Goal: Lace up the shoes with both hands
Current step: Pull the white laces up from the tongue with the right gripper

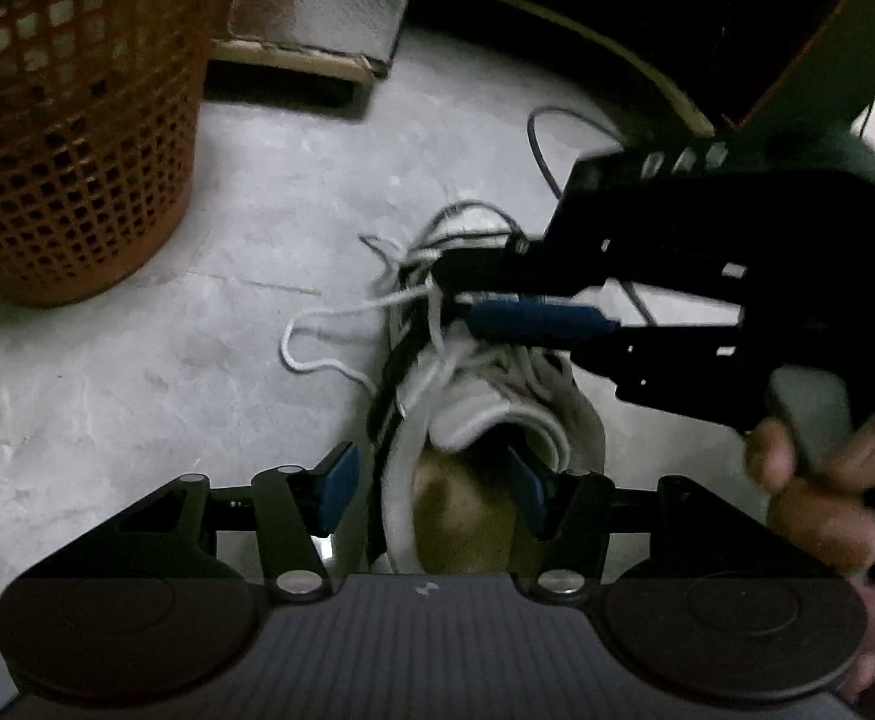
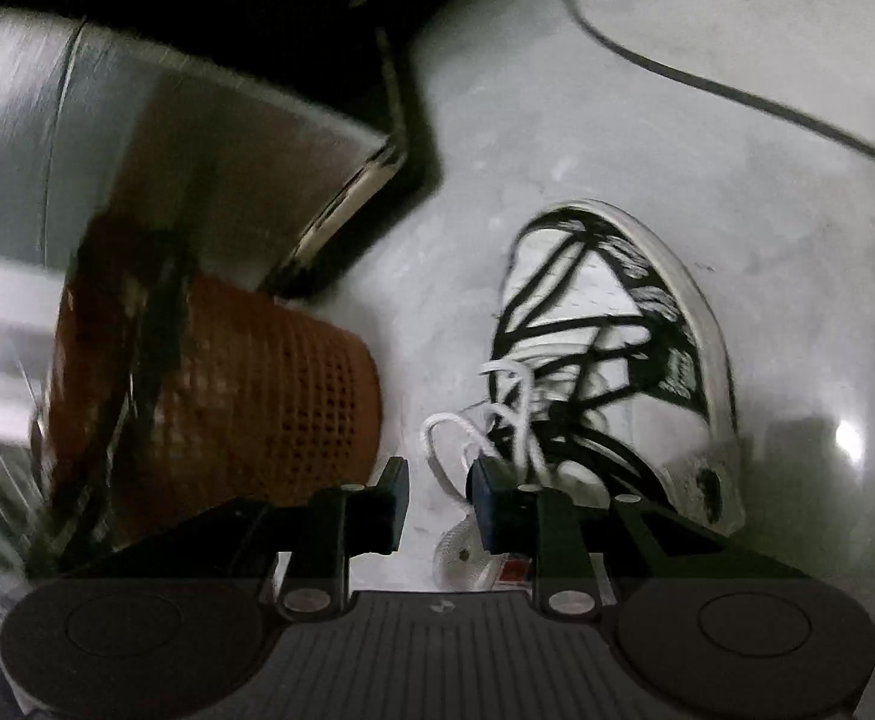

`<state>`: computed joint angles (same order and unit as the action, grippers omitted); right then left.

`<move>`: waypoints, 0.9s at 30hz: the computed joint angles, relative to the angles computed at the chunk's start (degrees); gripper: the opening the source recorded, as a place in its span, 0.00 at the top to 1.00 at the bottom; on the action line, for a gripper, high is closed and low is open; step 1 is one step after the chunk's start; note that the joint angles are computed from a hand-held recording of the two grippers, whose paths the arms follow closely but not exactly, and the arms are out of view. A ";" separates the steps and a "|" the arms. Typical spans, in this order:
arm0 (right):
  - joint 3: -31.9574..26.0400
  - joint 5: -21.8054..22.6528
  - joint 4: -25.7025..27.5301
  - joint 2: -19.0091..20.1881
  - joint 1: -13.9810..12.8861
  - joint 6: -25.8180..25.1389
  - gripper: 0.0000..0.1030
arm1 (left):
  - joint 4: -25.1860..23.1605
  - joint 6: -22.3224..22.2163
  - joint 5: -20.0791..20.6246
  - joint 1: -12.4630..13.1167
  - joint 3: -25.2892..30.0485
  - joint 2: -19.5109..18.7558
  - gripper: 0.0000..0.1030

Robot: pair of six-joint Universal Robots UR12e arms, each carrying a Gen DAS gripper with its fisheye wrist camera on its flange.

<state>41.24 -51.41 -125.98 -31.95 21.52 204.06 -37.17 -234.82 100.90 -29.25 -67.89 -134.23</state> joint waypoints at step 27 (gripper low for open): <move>0.44 4.32 -11.43 1.07 -0.52 3.17 0.96 | 4.81 -2.92 1.11 -0.05 -2.19 0.57 0.44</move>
